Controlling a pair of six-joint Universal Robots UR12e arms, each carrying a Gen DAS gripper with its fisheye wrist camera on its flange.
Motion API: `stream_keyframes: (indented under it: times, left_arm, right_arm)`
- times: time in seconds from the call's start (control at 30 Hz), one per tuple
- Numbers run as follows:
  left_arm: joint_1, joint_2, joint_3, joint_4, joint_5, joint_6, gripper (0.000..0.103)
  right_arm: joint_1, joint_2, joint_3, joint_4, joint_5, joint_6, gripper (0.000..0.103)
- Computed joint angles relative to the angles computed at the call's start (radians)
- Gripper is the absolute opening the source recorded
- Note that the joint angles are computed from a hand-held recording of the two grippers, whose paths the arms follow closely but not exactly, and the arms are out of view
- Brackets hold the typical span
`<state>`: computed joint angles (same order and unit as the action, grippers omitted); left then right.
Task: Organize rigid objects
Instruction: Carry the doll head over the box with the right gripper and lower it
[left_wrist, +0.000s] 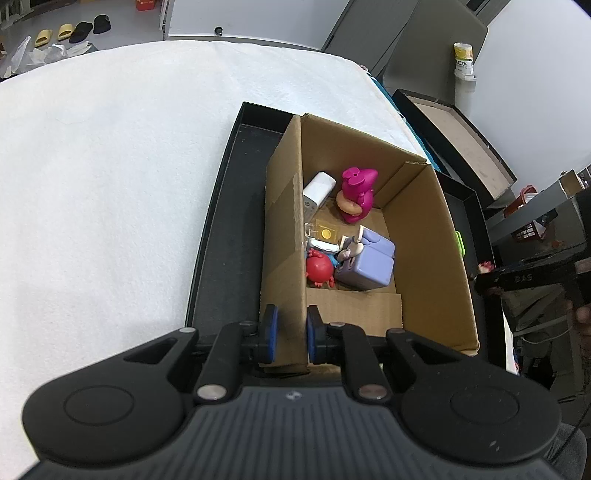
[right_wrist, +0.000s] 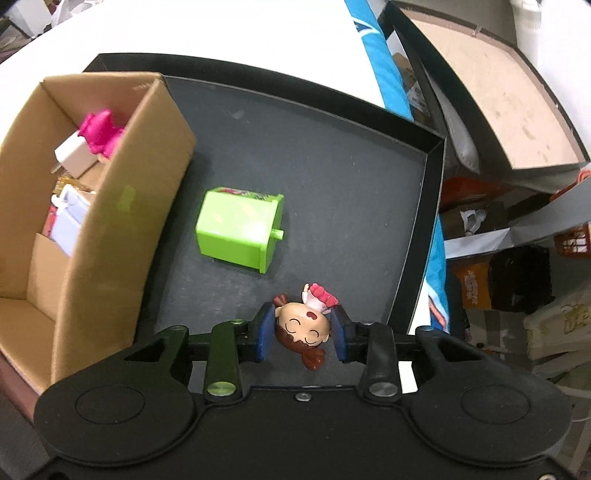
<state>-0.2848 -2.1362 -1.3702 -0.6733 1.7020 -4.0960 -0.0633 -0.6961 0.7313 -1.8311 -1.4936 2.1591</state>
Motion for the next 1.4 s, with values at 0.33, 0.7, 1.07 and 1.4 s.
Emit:
stream_keyframes:
  times: [0.33,0.7,1.07,1.4]
  left_arm:
    - [0.002,0.003,-0.008,0.015,-0.008,0.001,0.015]
    - [0.006,0.014,-0.032,0.056,-0.02,-0.004,0.016]
    - [0.01,0.018,-0.044,0.081,-0.03,-0.005,0.016]
    - [0.01,0.018,-0.045,0.082,-0.031,-0.005,0.016]
  right_arm:
    - [0.006,-0.038,0.008,-0.027,0.047,-0.039,0.032]
    - [0.027,-0.076,0.034,-0.046,0.099,-0.075,0.032]
    - [0.055,-0.103,0.082,-0.07,0.118,-0.093,0.032]
    - [0.076,-0.119,0.119,-0.103,0.157,-0.094,0.033]
